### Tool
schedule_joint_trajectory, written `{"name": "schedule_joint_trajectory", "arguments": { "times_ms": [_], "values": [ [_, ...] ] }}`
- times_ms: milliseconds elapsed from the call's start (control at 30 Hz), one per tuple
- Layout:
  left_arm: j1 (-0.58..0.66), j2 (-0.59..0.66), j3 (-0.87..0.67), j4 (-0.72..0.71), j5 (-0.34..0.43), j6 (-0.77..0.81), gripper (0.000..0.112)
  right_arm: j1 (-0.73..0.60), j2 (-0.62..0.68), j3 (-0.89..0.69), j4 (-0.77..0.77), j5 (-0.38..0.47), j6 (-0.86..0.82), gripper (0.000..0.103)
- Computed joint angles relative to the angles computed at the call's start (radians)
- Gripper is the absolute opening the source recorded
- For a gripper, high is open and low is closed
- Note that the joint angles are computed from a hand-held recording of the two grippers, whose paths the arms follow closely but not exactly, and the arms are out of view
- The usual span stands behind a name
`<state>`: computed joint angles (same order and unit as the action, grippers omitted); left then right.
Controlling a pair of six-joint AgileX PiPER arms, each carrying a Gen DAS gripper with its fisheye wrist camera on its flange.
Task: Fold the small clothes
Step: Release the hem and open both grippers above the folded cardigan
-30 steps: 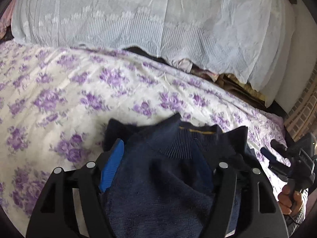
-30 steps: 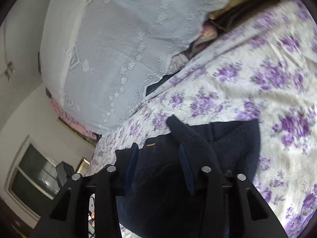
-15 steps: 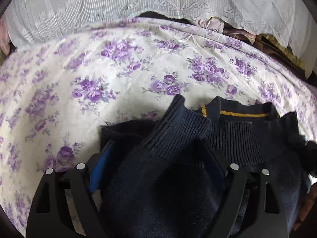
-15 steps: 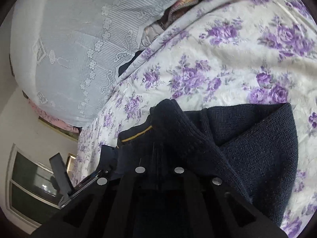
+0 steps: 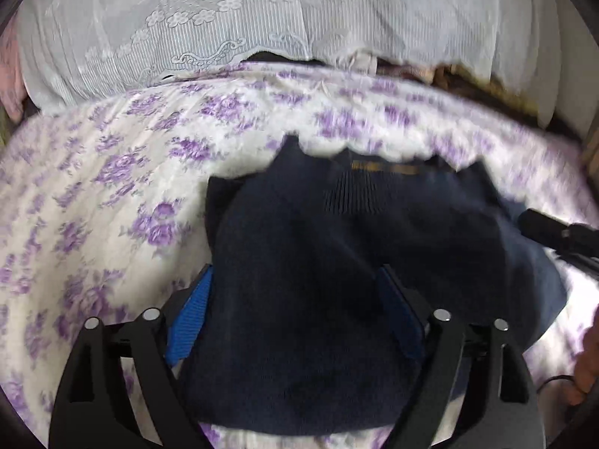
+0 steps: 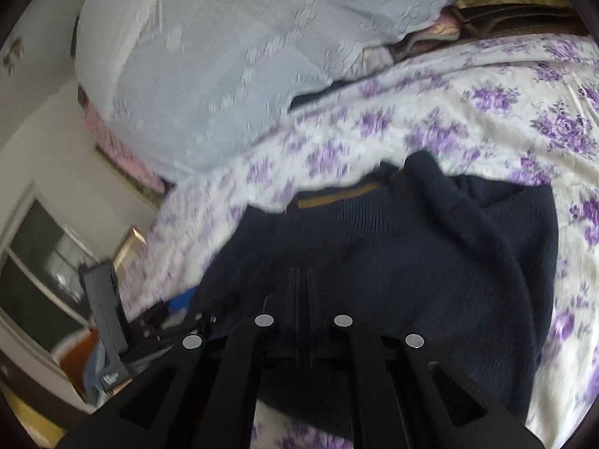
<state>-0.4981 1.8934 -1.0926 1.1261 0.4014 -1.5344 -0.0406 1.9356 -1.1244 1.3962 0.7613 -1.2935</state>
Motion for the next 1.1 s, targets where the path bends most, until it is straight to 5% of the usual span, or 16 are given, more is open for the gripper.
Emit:
{"name": "schedule_joint_trajectory", "arguments": {
  "times_ms": [100, 200, 533, 733, 1100],
  "values": [
    [0.014, 0.057, -0.021, -0.054, 0.004, 0.021, 0.099, 0.091, 0.020, 0.020, -0.124, -0.187, 0.035, 0.012],
    [0.049, 0.039, 0.014, -0.070, -0.067, 0.016, 0.099, 0.085, 0.022, 0.023, -0.099, -0.184, 0.012, 0.010],
    [-0.056, -0.052, 0.076, 0.179, 0.133, -0.263, 0.097, 0.102, -0.132, 0.196, 0.165, -0.208, -0.271, 0.026],
    [-0.082, 0.017, 0.024, 0.108, 0.161, -0.159, 0.098, 0.172, -0.102, 0.186, 0.072, -0.263, -0.213, 0.034],
    [-0.105, 0.014, 0.023, 0.137, 0.196, -0.183, 0.097, 0.167, -0.164, 0.239, 0.247, -0.257, -0.377, 0.035]
  ]
}}
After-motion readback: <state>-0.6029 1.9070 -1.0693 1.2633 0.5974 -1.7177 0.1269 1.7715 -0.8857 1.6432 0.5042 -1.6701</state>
